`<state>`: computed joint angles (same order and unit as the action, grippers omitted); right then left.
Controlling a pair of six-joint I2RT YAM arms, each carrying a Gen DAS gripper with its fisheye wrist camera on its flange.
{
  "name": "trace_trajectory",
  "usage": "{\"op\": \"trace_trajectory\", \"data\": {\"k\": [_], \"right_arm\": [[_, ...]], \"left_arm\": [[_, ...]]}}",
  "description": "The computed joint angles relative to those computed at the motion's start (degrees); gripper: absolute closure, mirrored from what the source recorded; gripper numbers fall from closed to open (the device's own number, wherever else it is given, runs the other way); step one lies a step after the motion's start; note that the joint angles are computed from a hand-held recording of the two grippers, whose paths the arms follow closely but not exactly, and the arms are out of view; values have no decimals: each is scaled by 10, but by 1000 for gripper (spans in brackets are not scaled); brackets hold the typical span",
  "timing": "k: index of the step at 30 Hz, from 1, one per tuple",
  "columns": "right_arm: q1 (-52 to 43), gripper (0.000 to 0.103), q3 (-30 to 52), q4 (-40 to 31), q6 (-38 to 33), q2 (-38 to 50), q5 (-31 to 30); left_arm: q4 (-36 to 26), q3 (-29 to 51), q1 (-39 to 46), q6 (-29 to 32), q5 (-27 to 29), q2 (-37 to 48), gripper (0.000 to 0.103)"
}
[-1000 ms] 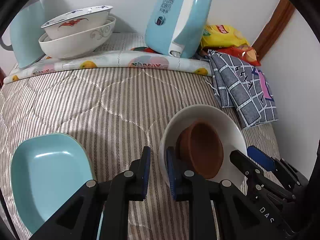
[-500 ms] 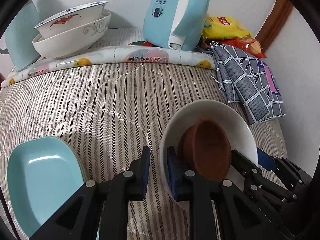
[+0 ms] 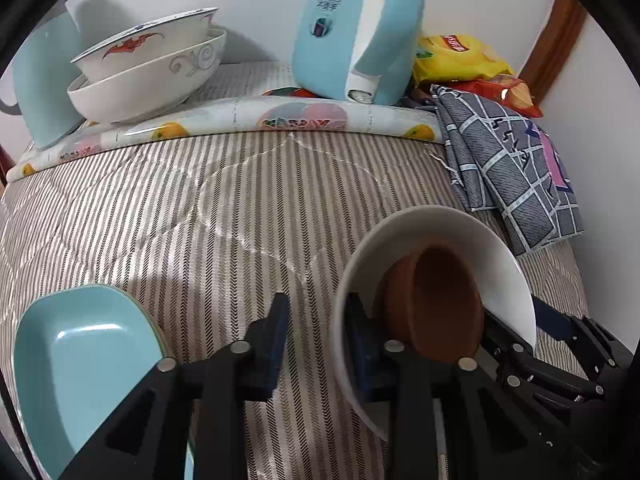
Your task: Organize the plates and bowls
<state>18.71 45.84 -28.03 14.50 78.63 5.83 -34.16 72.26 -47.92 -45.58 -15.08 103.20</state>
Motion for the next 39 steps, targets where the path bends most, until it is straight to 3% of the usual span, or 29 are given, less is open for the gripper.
{"op": "trace_trajectory", "data": {"k": [6, 11, 17, 25, 32, 37, 39], "right_arm": [[-22, 35, -2, 3, -4, 3, -32], [-14, 35, -6, 7, -7, -3, -19], [-8, 35, -17, 22, 0, -10, -9], [-25, 37, -30, 42, 15, -12, -43], [-13, 66, -28, 41, 19, -16, -69], [-5, 87, -25, 40, 19, -17, -83], [8, 87, -21, 36, 25, -15, -65]], "left_arm": [[3, -5, 10, 4, 14, -2, 65], [1, -5, 10, 1, 12, -2, 60], [20, -24, 8, -7, 9, -13, 60], [31, -34, 6, -14, 9, -22, 64], [47, -31, 0, -8, 22, -21, 88], [50, -26, -5, -5, 18, -17, 93], [55, -30, -3, -6, 22, -20, 93]]}}
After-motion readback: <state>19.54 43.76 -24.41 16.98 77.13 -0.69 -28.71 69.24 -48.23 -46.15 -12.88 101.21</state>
